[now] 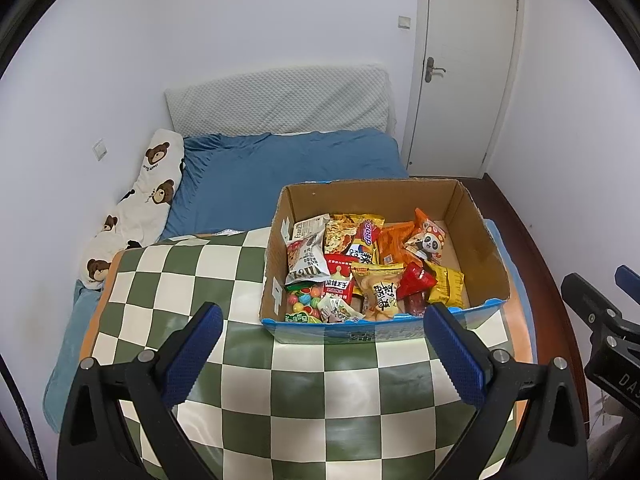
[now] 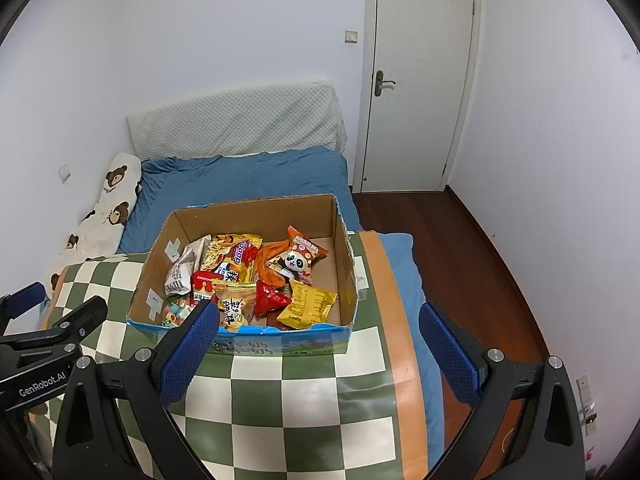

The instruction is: Organize snacks

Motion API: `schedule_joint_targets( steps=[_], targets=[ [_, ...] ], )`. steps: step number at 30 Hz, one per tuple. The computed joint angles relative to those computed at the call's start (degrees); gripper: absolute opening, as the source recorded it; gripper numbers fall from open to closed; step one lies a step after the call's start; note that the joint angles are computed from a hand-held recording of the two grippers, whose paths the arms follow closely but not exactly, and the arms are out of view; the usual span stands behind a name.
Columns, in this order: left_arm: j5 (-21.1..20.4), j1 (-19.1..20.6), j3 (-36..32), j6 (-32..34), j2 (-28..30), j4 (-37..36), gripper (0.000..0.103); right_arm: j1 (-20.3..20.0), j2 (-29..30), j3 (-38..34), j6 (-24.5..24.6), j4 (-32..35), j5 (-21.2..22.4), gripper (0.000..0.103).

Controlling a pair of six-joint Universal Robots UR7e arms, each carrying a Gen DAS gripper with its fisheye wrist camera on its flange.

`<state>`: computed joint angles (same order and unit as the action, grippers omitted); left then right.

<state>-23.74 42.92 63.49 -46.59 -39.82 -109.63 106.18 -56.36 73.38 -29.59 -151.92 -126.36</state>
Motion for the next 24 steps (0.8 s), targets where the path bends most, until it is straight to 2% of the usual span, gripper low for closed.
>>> schedule_joint_targets(
  steps=[24],
  targets=[
    [0.88, -0.85, 1.31, 2.01, -0.70, -1.91, 0.103, -0.06, -0.22, -0.08, -0.08, 0.60, 0.12, 0.102]
  ],
)
